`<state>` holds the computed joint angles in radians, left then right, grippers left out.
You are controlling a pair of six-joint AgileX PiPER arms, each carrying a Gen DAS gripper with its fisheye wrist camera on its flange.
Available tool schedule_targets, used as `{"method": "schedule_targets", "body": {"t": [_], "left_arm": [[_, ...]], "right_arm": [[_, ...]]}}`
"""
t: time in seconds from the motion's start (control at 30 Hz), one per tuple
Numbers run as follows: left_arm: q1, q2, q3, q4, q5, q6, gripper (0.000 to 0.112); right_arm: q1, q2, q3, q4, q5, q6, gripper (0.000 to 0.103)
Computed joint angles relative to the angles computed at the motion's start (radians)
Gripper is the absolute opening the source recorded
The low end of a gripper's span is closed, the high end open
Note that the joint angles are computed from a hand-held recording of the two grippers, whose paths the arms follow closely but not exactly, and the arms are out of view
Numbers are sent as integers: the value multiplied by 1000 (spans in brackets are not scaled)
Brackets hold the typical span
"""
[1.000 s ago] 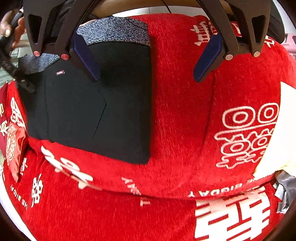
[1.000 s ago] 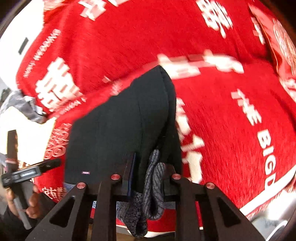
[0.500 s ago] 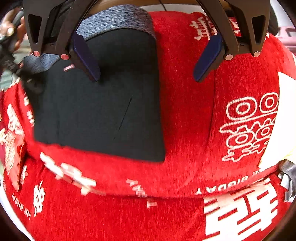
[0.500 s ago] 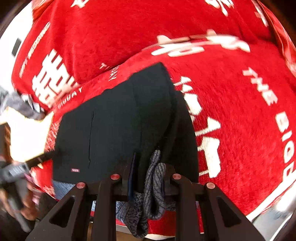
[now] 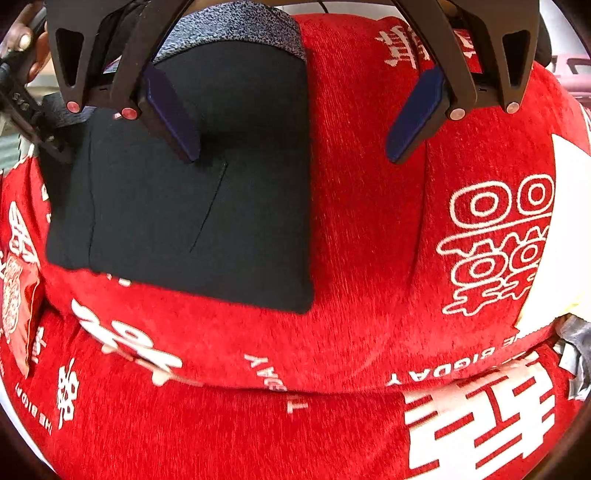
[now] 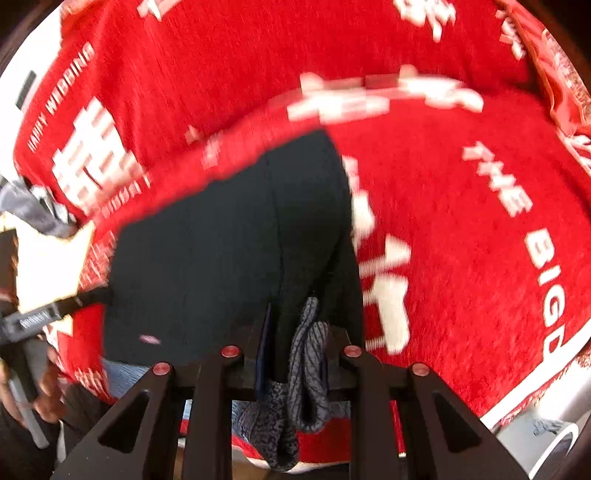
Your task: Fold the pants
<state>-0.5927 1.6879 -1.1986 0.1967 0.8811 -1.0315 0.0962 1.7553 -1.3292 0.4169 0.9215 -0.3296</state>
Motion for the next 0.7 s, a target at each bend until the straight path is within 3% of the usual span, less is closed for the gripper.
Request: {"method": "schedule_targets", "body": {"t": [0.03, 0.07, 0.13, 0.3, 0.5, 0.63, 0.7], "left_arm": [[-4, 3, -7, 11, 6, -8, 101], [-6, 2, -15, 18, 11, -15, 101], [4, -7, -33, 33, 18, -17, 101], [68, 47, -136, 16, 65, 19, 101], [94, 211, -278, 9, 128, 73, 101], [173, 261, -272, -131, 85, 167, 102], [210, 268, -237, -207, 36, 214, 103]], "right_arm": [[-4, -8, 0, -5, 0, 4, 37], [-9, -11, -9, -23, 8, 28, 54], [-25, -51, 1, -59, -47, 78, 71], [29, -74, -75, -163, -85, 96, 72], [217, 116, -289, -262, -49, 62, 78], [262, 329, -496, -372, 42, 117, 79], [227, 402, -565, -310, 81, 133, 82]]}}
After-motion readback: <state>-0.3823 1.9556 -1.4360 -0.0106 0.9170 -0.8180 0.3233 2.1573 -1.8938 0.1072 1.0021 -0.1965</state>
